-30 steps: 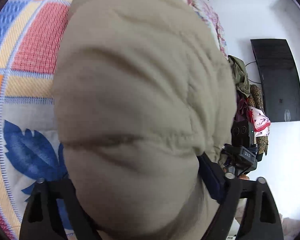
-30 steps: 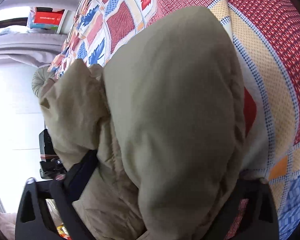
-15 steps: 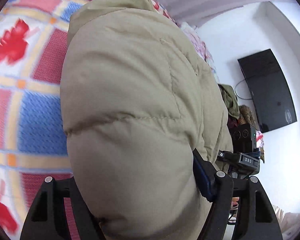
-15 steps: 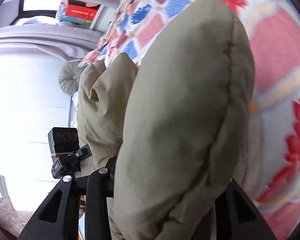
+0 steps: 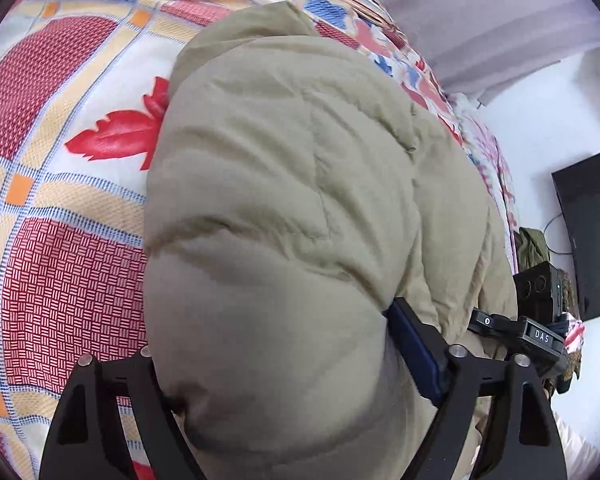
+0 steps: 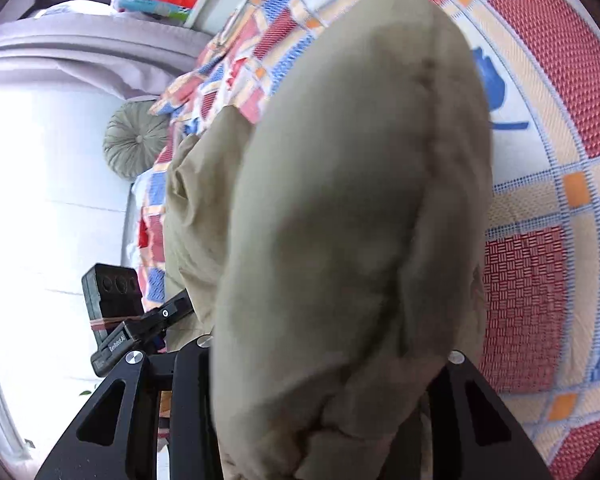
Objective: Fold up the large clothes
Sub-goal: 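Press the folded bundle flat onto the quilt and open both grippers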
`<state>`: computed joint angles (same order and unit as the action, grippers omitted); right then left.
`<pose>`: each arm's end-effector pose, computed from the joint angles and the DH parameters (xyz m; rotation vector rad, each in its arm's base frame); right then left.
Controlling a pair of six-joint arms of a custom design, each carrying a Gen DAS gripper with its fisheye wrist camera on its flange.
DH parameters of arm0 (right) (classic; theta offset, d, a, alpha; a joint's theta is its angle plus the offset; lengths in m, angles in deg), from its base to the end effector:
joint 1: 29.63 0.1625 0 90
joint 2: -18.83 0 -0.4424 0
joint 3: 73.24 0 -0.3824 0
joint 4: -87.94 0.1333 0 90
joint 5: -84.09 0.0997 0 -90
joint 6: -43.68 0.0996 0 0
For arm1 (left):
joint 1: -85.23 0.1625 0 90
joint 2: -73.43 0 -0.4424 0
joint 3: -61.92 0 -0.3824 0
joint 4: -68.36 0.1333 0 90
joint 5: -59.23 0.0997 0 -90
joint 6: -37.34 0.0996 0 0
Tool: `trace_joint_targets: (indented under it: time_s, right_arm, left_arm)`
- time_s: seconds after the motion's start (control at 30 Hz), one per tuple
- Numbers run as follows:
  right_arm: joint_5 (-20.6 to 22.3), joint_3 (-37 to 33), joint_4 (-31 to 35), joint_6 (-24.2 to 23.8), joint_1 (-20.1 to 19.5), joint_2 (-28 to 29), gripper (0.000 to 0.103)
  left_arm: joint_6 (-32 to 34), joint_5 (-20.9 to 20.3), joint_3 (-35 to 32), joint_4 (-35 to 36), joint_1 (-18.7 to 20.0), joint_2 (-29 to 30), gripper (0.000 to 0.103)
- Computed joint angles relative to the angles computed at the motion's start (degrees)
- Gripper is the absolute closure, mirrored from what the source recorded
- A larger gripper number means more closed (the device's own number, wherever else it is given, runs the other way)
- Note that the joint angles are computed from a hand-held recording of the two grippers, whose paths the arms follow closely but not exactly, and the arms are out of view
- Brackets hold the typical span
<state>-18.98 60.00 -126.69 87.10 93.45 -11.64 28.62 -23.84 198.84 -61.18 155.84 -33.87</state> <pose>0.3250 -0.2960 -0.0390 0.3375 2.9912 -0.6698 0.0321 -0.3464 0.3157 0.2678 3.0400 -0.3018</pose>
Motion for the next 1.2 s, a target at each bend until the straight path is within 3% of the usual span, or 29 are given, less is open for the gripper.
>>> trace_joint_targets:
  time_s: [0.13, 0.23, 0.3, 0.37, 0.47, 0.53, 0.57, 0.63, 0.67, 0.77, 0.83, 0.97, 1.03, 1.13, 1.2]
  right_arm:
    - [-1.91, -0.71, -0.74, 2.36, -0.32, 2.43, 0.052]
    - [-3.26, 0.33, 1.06, 4.88, 0.57, 1.16, 0.051]
    - [-6.44, 0.6, 6.36, 6.59, 2.84, -1.95, 0.051]
    - [-10.64, -0.07, 14.09, 8.34, 5.86, -5.52, 0.051]
    - [-16.67, -0.8, 24.96, 11.27, 10.74, -10.99, 0.051]
    - [-21.71, -3.84, 33.08, 13.66, 14.9, -12.56, 0.055]
    - [-23.48, -4.86, 36.24, 14.01, 16.67, -13.1, 0.063]
    - [-25.99, -4.06, 38.24, 13.22, 20.14, -14.41, 0.068]
    - [-25.45, -3.74, 37.14, 11.82, 20.72, -14.75, 0.073]
    - [-20.42, -3.01, 34.33, 9.51, 22.32, -14.62, 0.074]
    - [-18.42, -3.48, 36.09, 9.24, 23.07, -13.51, 0.074]
    - [-20.0, -6.71, 49.16, 12.8, 24.21, -9.81, 0.076]
    - [-20.63, -5.54, 51.98, 14.4, 22.83, -8.26, 0.079]
    - [-16.74, 0.27, 40.45, 16.44, 18.95, -7.11, 0.08]
    - [-16.08, 2.05, 36.3, 16.46, 17.76, -6.69, 0.08]
  left_arm:
    - [0.99, 3.51, 0.63, 0.53, -0.37, -1.82, 0.011]
    - [-3.3, 10.0, 1.14, 4.66, -6.2, -5.98, 0.011]
    - [-5.93, 15.27, 1.62, 6.96, -11.79, -9.09, 0.011]
    - [-6.15, 17.65, 0.74, 8.99, -14.22, -11.6, 0.011]
    - [-2.68, 18.4, -1.63, 9.32, -13.69, -13.0, 0.011]
    - [-3.0, 19.48, -2.84, 10.93, -15.65, -13.02, 0.011]
    - [-4.5, 21.1, -2.39, 12.86, -17.87, -13.51, 0.011]
    - [-7.59, 24.24, -0.94, 17.17, -22.06, -14.74, 0.011]
    - [-9.22, 25.28, 0.03, 18.96, -23.66, -15.38, 0.011]
    - [-13.79, 29.3, 3.3, 22.59, -28.69, -17.74, 0.011]
    - [-14.54, 30.06, 4.82, 22.16, -29.65, -17.83, 0.011]
    - [-15.01, 30.11, 5.52, 23.24, -31.14, -18.61, 0.011]
    - [-15.23, 29.36, 5.49, 24.65, -32.12, -19.72, 0.011]
    - [-18.33, 30.48, 4.67, 31.33, -35.5, -22.18, 0.011]
    - [-22.05, 30.93, 3.45, 36.86, -37.45, -23.97, 0.011]
